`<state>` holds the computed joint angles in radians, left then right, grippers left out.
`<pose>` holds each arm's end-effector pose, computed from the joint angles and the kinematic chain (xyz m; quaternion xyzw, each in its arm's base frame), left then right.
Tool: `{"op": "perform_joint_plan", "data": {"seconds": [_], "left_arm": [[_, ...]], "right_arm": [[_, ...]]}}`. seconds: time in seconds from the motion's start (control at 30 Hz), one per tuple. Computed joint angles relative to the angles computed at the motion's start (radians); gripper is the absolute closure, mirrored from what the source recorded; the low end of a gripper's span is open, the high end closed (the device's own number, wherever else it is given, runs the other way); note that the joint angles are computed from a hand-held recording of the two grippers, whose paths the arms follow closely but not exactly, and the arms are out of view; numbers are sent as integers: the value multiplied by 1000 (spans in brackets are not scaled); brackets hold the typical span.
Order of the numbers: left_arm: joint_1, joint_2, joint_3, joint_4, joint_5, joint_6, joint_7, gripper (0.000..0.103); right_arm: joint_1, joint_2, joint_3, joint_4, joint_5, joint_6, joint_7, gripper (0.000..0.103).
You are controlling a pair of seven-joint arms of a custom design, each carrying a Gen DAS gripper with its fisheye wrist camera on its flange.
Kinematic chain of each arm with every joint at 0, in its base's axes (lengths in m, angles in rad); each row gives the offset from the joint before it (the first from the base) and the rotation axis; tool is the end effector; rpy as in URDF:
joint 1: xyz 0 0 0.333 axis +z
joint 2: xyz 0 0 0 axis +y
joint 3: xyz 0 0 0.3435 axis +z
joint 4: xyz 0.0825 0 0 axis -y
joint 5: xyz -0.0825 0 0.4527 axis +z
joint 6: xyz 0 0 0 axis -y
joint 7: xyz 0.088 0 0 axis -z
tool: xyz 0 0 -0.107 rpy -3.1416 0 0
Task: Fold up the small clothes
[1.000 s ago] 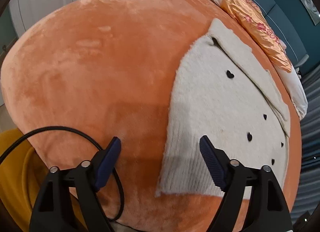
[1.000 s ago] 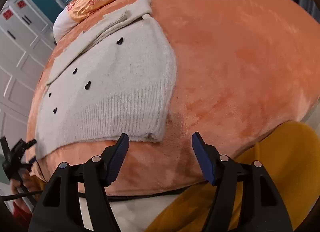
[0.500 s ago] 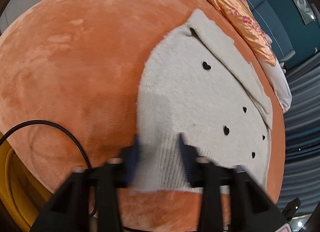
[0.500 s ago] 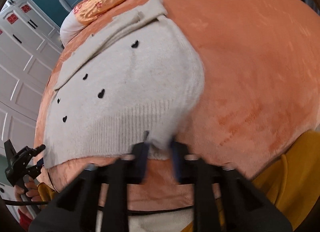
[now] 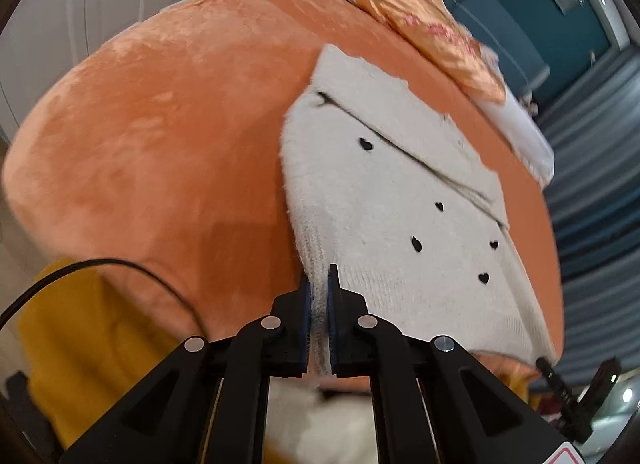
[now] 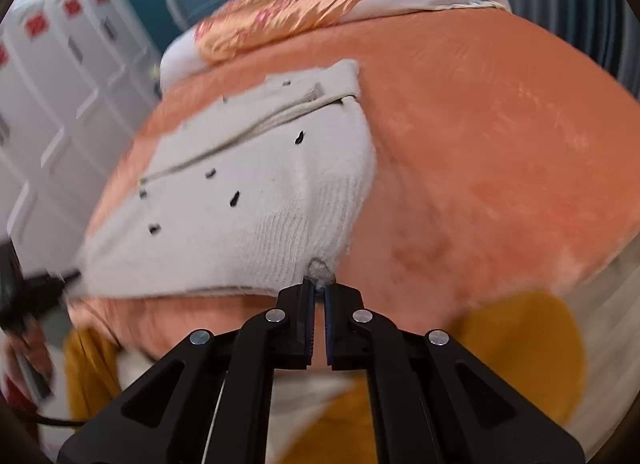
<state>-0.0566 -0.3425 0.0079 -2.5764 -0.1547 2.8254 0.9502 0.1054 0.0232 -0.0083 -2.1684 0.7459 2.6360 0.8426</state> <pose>0.5020 -0.0167 0.4304 -0.8676 0.4011 -0.2814 0.0854 0.6269 0.0439 0.4141 -0.7469 0.5842 -0.0733 0.3090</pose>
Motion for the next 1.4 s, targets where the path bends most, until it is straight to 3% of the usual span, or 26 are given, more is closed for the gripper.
{"op": "perform_joint_plan", "data": {"seconds": [0.27,0.33,0.4,0.5,0.6,0.67,0.73,0.8,0.87,0.93,1.1,1.2,1.27,1.33,1.4], "left_arm": [[-51,-291,-26,-176,-28,-294,-82,99],[-58,-310,-24,-178,-37,-326,-110,99],[-44,-292,-27,-155,-20,-287,-123,99],[9,-185,-35,-69,57,-121,-114,99],[81,-22,-52,57,155,70,-119,99],[194,113,-121,171,307,165,-225,99],[297,225,-186,274,477,211,-383,99],[342,343,-202,391,676,202,-553,99],[309,434,-167,487,808,160,-669,98],[276,499,-136,553,827,124,-684,98],[247,642,-108,675,701,73,-597,97],[219,699,-82,725,640,22,-569,87],[163,700,-24,740,654,-38,-614,79],[136,665,11,704,663,-33,-650,52],[115,600,45,630,713,11,-701,38]], "right_arm": [[-35,-249,-41,-238,-283,-206,14,101],[-33,-268,-50,-243,-289,-233,12,100],[-21,-259,-55,-218,-260,-215,-1,100],[18,-174,-69,-113,-83,-83,-97,100],[42,-31,-59,49,209,63,-282,100],[31,86,-18,179,409,154,-419,100],[11,216,25,324,504,210,-449,100],[1,325,48,443,486,229,-387,100],[23,441,40,566,390,249,-257,100],[39,505,29,637,314,247,-147,100],[66,635,-3,773,156,210,91,99],[98,707,-49,854,30,161,230,96],[106,697,-52,835,0,217,280,92],[40,636,45,754,59,324,207,56],[-19,568,113,664,82,389,150,49]]}}
